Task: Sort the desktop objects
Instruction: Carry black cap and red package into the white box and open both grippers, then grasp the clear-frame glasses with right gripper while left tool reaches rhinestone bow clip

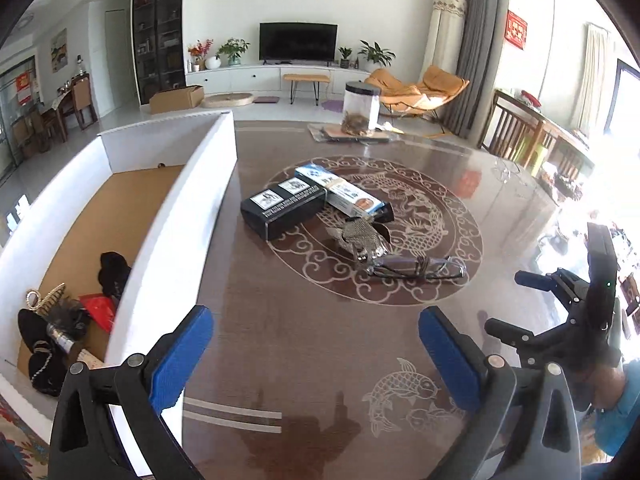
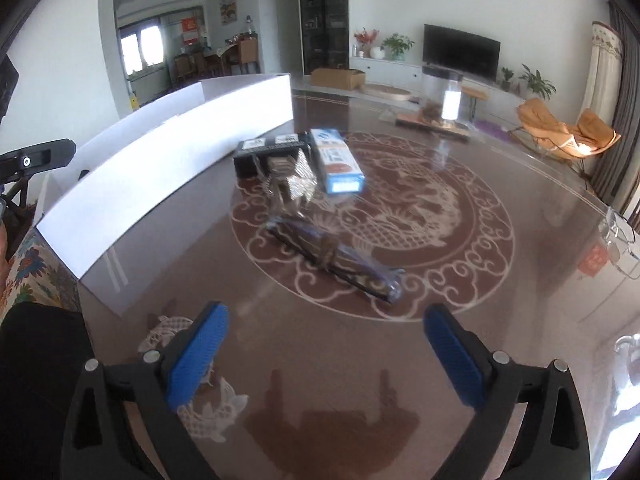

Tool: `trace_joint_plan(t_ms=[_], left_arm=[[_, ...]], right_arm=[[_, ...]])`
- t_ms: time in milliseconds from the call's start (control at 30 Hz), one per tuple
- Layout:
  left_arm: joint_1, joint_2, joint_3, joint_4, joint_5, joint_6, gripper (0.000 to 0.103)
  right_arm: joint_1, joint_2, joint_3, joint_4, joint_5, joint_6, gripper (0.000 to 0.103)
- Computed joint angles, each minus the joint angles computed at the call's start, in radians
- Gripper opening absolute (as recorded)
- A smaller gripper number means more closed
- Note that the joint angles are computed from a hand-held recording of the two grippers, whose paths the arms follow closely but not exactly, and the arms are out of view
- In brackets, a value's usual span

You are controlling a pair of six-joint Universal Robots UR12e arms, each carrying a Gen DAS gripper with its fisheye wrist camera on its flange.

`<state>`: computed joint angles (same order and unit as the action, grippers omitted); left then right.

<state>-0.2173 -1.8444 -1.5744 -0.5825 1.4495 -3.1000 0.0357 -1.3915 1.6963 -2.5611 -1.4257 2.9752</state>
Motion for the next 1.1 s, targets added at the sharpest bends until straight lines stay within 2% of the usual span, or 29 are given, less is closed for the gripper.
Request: trace_joint_plan(t_ms=[133,233,300,367,433,500,600,667,767,867,1100], left_arm=[[-0.038,-0.097,0.087,-0.147,0.005,-0.067,0.103],[-0.042,-0.139,0.116,-0.180,0.026,-0.146,0.103],[-0.052,-0.140,0.103,-0.130,0.079,-0.157,0.103],[-0.057,-0.141,0.096,-0.120,0.114,-0.153,0.103],[-0.072,-0.148,0.100,-0.125,0.192,-0.154,0.103],[-0.071,-0.148,0.095,-0.110,0.192,-0.160,0.103],[-0.070,-0.147,0.090,-0.099,0.196,-0.166,0.103],[-0.070,-0.147,0.088,-0.096,0.198,-0.168,0.103],[-0.070,-0.145,0.084,-0.090,0.202,-0.172,0.103],[-0.068,-0.144,0.083,-0.092,0.208,-0.181,0.103],[-0.069,-0.142,0.080,-0.090,0.217,-0.193,0.103]], right_arm=[[-0.023,-0.017,0.038,0.016,-0.026,-0.019,0.099],[-0.029,-0.018,0.048,0.041,-0.003,-0.035,0.099],[-0.024,-0.013,0.043,0.037,0.001,-0.058,0.099],[-0.016,-0.001,0.030,0.045,0.008,-0.095,0.099],[-0.015,0.010,0.014,0.065,0.037,-0.125,0.103],[-0.017,0.028,-0.008,0.076,0.057,-0.146,0.103],[-0.025,0.069,-0.062,0.118,0.131,-0.265,0.103],[-0.025,0.102,-0.111,0.158,0.151,-0.312,0.103],[-0.010,0.161,-0.204,0.224,0.126,-0.305,0.103],[0.002,0.201,-0.260,0.244,0.140,-0.326,0.103],[0.001,0.212,-0.263,0.215,0.185,-0.349,0.103]])
